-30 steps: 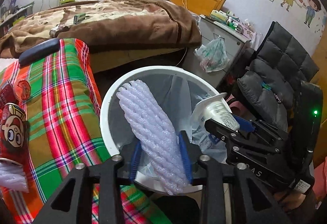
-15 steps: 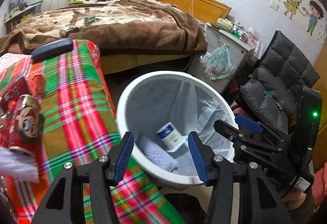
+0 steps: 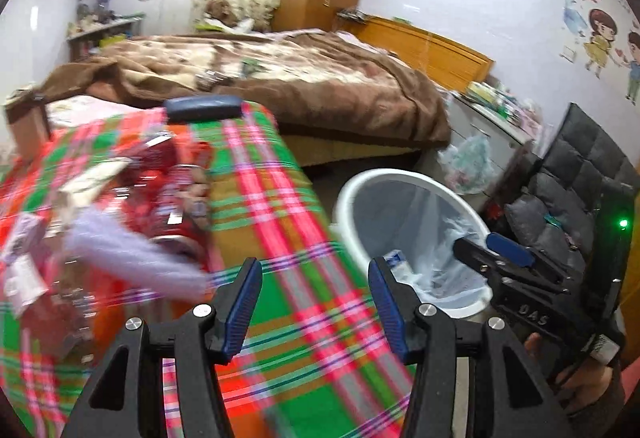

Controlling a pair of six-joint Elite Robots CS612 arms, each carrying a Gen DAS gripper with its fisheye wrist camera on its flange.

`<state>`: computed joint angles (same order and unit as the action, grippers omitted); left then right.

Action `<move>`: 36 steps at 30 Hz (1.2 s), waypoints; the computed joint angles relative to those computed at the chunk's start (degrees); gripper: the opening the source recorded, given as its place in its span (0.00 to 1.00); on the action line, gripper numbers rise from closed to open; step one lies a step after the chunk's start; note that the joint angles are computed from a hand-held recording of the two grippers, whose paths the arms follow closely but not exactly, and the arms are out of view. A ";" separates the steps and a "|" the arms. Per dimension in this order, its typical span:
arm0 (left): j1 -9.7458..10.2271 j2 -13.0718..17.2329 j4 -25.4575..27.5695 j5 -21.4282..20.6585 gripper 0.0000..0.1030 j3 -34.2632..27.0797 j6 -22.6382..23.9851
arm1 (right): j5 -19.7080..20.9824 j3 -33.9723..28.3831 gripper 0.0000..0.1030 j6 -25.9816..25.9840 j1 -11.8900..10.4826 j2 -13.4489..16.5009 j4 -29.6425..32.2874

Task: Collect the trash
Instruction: 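Move both open tools back over the trash on the cloth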

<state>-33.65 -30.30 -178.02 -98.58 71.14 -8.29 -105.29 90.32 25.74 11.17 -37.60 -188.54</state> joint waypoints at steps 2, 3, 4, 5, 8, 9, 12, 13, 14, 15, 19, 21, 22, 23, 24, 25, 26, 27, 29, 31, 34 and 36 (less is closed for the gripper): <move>0.60 -0.59 -1.49 1.00 0.53 1.51 -0.78 | 0.59 -0.53 0.64 -0.62 0.39 0.29 -0.30; 0.86 -0.84 -2.01 1.63 0.53 2.14 -1.40 | 1.11 -0.93 0.64 -1.10 0.55 0.50 -0.28; 1.07 -1.12 -2.49 2.76 0.53 2.74 -2.06 | 1.23 -1.37 0.64 -1.27 0.79 0.70 -0.08; 1.32 -1.48 -3.65 4.42 0.53 3.68 -2.71 | 1.84 -1.93 0.64 -1.91 0.94 1.01 -0.13; 2.01 -2.22 -7.40 8.25 0.55 6.00 -4.75 | 3.56 -3.27 0.64 -3.14 1.29 1.66 0.20; 2.24 -2.37 -7.88 8.74 0.60 6.38 -5.14 | 3.81 -3.56 0.64 -3.37 1.52 1.81 0.15; 3.17 -2.81 -8.68 10.41 0.65 7.57 -6.26 | 5.64 -4.98 0.64 -5.13 2.10 2.57 -0.03; 3.42 -2.91 -8.85 10.95 0.65 7.82 -6.53 | 5.95 -5.28 0.64 -5.47 2.27 2.72 -0.04; 3.64 -3.00 -8.83 11.42 0.65 8.00 -6.59 | 6.61 -5.97 0.64 -6.24 2.44 3.02 0.30; 3.88 -3.08 -8.75 11.94 0.65 8.20 -6.86 | 6.93 -6.58 0.64 -6.68 2.64 3.27 0.77; 4.78 -3.14 -9.38 12.38 0.65 8.93 -7.54 | 8.34 -8.39 0.64 -8.24 3.21 4.06 1.50; 5.16 -3.13 -9.09 12.70 0.65 9.04 -7.86 | 9.10 -9.36 0.64 -9.32 3.47 4.51 1.68; 5.37 -3.11 -9.06 12.54 0.65 9.11 -7.95 | 9.35 -9.68 0.64 -9.60 3.56 4.67 1.72; 5.71 -3.03 -9.14 12.18 0.65 9.16 -7.82 | 9.79 -10.29 0.64 -10.04 3.68 4.95 1.96; 5.84 -2.97 -9.21 12.05 0.65 9.17 -7.68 | 9.94 -10.68 0.64 -10.27 3.83 5.11 2.25; 6.07 -2.86 -9.31 12.06 0.65 9.18 -7.60 | 10.30 -11.19 0.64 -10.69 3.92 5.35 2.48; 6.24 -2.78 -9.23 11.98 0.65 9.12 -7.49 | 10.96 -11.92 0.64 -11.40 4.06 5.72 2.66; 6.44 -2.70 -9.11 11.61 0.65 9.07 -7.18 | 11.35 -12.56 0.64 -11.93 4.22 6.01 3.07; 6.95 -2.46 -8.17 10.75 0.65 8.73 -6.00 | 11.92 -13.88 0.64 -13.28 4.53 6.65 3.91; 7.24 -2.29 -7.90 10.71 0.65 8.60 -5.42 | 11.79 -15.52 0.64 -15.08 4.96 7.36 5.59; 7.84 -1.79 -7.54 9.51 0.65 7.98 -4.25 | 11.09 -17.61 0.64 -17.24 5.59 8.29 8.20; 8.12 -1.33 -7.09 9.11 0.65 7.28 -3.50 | 11.62 -18.65 0.64 -17.76 5.73 8.78 9.41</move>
<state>-25.52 -31.63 -185.11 -89.48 78.41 -11.80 -93.68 71.67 7.98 16.90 -28.82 -179.13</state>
